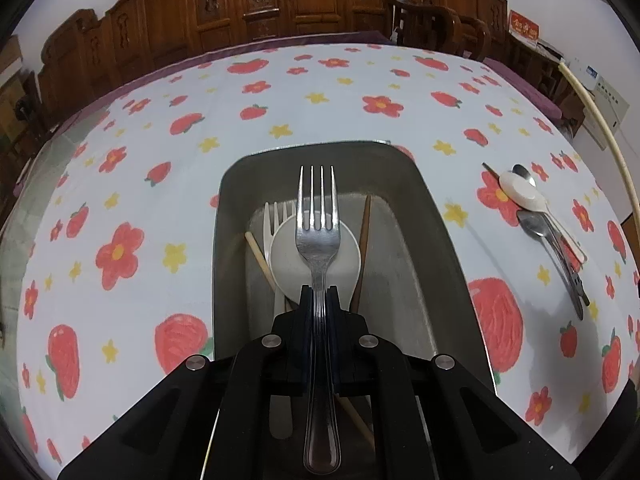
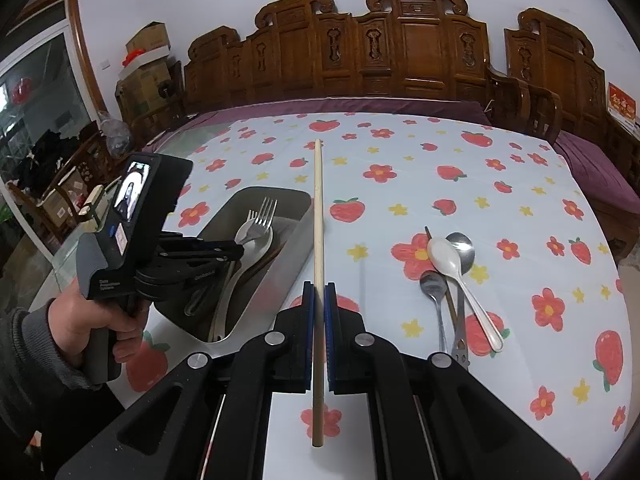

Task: Organize utensils
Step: 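Carry the metal fork into the tray with the left tool and open it, then lower the wooden chopstick into the tray and open the right tool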

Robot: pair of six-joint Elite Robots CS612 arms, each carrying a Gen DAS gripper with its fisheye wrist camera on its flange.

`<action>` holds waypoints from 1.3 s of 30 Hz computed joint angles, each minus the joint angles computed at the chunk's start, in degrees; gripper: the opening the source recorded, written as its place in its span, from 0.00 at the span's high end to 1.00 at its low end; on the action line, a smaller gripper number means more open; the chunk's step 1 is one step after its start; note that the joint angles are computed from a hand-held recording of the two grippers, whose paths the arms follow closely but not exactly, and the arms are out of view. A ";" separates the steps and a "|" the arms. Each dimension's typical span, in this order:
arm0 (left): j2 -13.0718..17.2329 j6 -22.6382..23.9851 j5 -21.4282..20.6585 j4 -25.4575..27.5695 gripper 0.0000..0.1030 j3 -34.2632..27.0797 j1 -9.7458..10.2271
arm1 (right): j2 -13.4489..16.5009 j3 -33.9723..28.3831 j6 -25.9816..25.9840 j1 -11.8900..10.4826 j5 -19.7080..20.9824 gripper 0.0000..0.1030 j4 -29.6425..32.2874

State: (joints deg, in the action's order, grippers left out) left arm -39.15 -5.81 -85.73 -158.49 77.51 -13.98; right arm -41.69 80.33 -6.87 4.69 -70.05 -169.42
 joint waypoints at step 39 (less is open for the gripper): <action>-10.89 -2.05 -1.71 -21.51 0.15 15.58 5.21 | 8.02 -14.35 8.63 5.29 1.54 0.94 11.98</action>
